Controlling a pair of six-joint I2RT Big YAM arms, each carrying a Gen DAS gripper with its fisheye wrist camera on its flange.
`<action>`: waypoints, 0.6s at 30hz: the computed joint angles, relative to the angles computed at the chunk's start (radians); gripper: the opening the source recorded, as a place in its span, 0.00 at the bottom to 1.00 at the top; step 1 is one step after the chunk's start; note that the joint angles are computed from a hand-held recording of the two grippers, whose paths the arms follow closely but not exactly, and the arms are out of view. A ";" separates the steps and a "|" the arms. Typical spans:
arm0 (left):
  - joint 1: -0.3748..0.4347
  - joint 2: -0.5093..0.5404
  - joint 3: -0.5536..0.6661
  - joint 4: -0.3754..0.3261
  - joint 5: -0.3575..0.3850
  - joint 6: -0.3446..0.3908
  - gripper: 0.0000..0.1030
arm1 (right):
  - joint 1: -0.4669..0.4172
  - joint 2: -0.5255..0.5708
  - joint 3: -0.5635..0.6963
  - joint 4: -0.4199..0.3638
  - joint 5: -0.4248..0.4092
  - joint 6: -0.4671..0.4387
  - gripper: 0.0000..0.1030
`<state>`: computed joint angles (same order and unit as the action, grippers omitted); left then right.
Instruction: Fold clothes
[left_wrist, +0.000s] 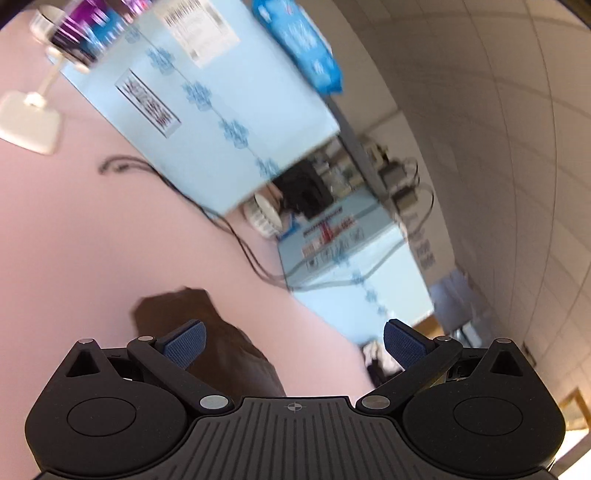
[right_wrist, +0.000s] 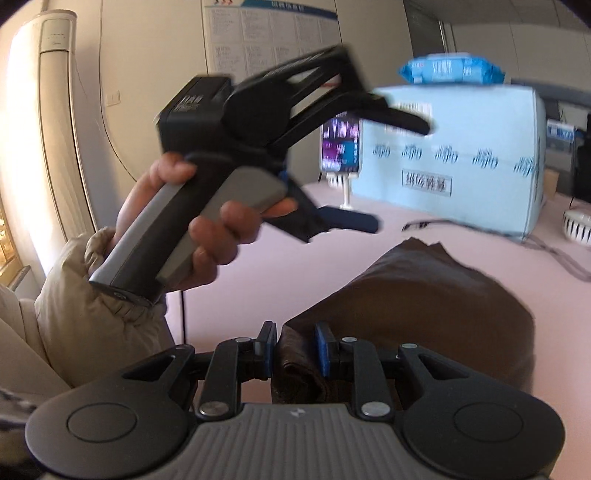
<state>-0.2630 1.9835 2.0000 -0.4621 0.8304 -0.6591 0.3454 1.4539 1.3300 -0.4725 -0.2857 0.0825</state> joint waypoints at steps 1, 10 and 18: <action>-0.010 0.052 0.083 -0.104 0.025 0.038 1.00 | -0.005 0.014 0.006 -0.020 -0.025 0.034 0.26; -0.029 0.335 0.559 -0.621 0.113 0.255 1.00 | -0.091 -0.074 -0.067 0.068 -0.212 0.228 0.46; -0.016 0.157 0.300 -0.410 0.086 0.282 1.00 | -0.156 -0.087 -0.051 -0.087 -0.166 0.257 0.50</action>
<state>-0.2792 2.1404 2.3004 -0.8724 0.9159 -0.3770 0.1898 1.3672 1.2793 -0.5590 -0.4514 0.3395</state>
